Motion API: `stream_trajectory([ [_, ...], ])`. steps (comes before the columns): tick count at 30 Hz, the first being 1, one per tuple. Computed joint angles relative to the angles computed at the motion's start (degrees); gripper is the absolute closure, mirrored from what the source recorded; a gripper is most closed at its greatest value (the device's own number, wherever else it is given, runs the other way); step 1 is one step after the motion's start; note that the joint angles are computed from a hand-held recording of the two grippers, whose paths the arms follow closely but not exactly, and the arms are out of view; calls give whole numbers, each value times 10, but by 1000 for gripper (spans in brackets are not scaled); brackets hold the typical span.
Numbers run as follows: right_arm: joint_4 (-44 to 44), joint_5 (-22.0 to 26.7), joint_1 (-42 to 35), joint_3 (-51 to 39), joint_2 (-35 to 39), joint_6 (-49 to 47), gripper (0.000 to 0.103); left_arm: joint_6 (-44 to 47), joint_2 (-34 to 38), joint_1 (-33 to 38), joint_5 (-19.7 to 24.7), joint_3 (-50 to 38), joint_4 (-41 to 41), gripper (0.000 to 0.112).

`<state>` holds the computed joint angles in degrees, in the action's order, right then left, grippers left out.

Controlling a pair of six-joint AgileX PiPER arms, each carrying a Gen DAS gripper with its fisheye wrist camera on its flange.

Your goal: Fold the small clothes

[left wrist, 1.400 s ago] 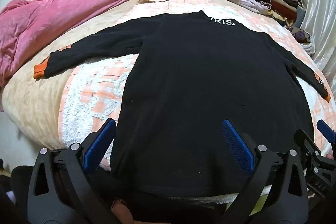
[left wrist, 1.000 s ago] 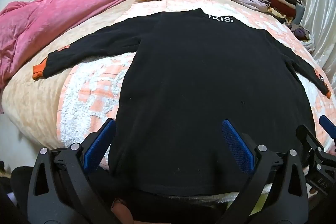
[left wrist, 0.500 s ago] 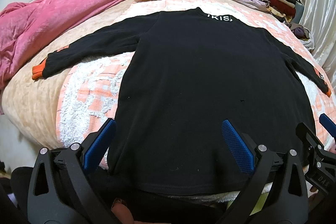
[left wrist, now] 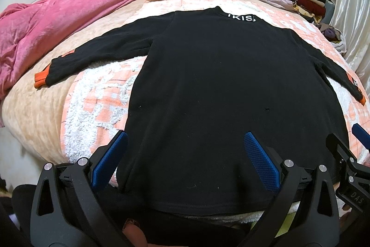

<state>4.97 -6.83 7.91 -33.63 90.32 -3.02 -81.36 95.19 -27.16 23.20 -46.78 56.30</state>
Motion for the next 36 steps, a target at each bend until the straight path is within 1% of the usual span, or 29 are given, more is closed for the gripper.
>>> stream_trajectory([
  [9, -1, -3, 0, 1, 1, 0, 4, -5, 2, 1, 0, 0, 5, 18],
  [12, -26, -5, -3, 1, 2, 23, 4, -6, 2, 0, 0, 0, 5, 18],
  [15, -18, -4, -2, 0, 3, 13, 4, -6, 2, 0, 1, -1, 5, 18],
  [16, -31, -4, -3, -1, 3, 25, 4, -5, 3, 0, 2, -1, 5, 18],
  [23, -20, -3, -5, -2, 1, 13, 4, 9, 9, 3, 1, -9, -7, 18],
  [26, -38, -2, -9, -4, 1, 30, 4, 17, 15, 1, 6, -17, -14, 18],
  [27, -62, -3, -13, -6, 2, 51, 4, 18, 17, 0, 9, -21, -16, 18],
  [29, -78, -3, -17, -11, 4, 65, 4, 27, 22, 0, 11, -30, -22, 18],
  [30, -116, -3, -22, -15, 6, 102, 4, 31, 26, 0, 13, -35, -25, 18],
  [34, -168, 0, -33, -37, 17, 149, 4, 52, 39, 2, 18, -59, -42, 18],
  [35, -195, 2, -36, -45, 21, 175, 4, 54, 41, 2, 20, -63, -43, 18],
  [36, -241, 6, -42, -54, 26, 220, 4, 62, 44, 3, 22, -71, -49, 18],
])
